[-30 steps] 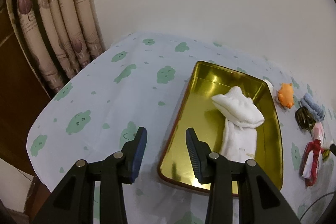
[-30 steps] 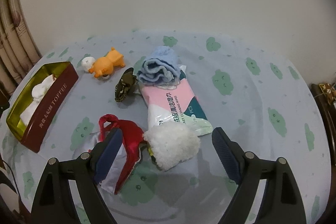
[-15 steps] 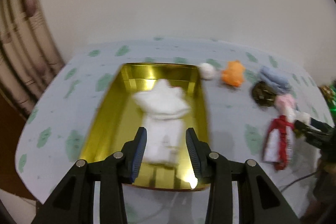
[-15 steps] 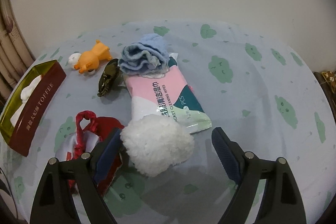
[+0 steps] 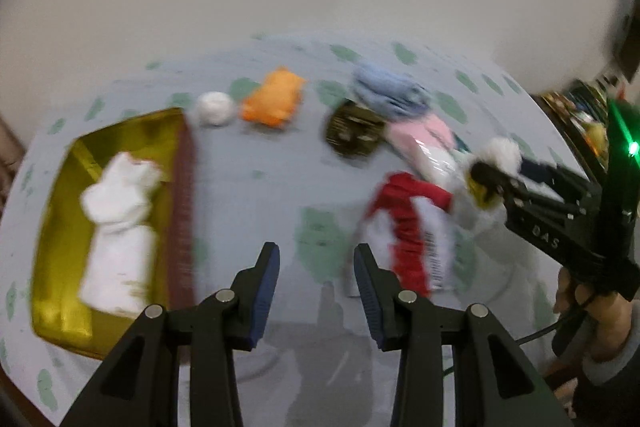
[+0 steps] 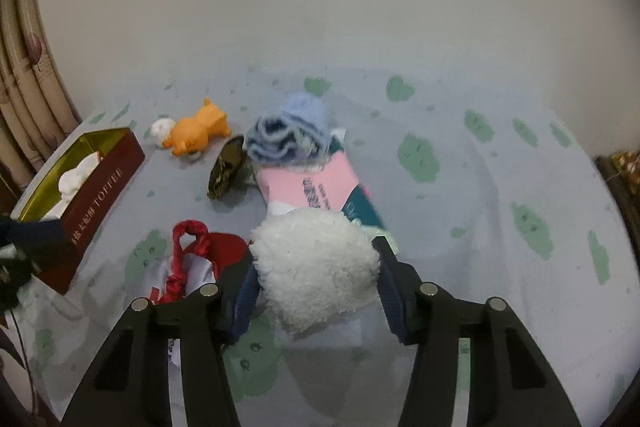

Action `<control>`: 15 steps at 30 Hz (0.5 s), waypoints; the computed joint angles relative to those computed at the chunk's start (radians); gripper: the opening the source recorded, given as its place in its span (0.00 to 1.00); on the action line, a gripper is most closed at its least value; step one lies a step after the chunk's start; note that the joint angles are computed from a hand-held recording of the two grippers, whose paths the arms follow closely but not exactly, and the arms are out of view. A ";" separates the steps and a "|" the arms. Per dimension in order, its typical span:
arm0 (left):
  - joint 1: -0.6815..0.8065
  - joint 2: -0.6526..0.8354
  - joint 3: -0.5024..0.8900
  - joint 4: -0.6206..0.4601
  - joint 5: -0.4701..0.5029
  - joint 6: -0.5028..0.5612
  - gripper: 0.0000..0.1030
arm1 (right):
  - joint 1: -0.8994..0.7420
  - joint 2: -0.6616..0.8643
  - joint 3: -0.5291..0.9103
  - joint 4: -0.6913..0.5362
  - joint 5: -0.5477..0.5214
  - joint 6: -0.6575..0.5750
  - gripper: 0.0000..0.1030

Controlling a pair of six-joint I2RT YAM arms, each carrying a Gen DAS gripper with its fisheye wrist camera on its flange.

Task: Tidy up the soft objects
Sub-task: 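Grasp the red scrunchie with white cloth using the left tool while the right tool holds the plush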

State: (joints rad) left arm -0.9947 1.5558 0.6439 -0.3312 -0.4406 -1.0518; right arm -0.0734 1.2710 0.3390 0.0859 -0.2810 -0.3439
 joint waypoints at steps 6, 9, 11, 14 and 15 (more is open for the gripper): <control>-0.019 0.134 0.100 0.069 0.065 0.066 0.38 | -0.101 -0.063 -0.003 -0.064 -0.030 -0.057 0.48; -0.015 0.196 0.150 0.081 0.094 0.093 0.38 | -0.172 -0.028 0.028 -0.078 -0.072 -0.063 0.48; -0.007 0.231 0.174 0.095 0.122 0.103 0.38 | -0.204 -0.012 0.045 -0.084 -0.091 -0.062 0.48; 0.008 0.281 0.206 0.127 0.177 0.111 0.38 | -0.235 0.001 0.056 -0.082 -0.106 -0.064 0.48; 0.011 0.297 0.220 0.130 0.184 0.113 0.38 | -0.242 0.005 0.058 -0.082 -0.109 -0.063 0.48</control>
State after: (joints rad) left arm -0.9839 1.8528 0.8638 -0.2009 -0.2562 -0.9385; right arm -0.3150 1.2760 0.3969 0.0036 -0.3898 -0.4066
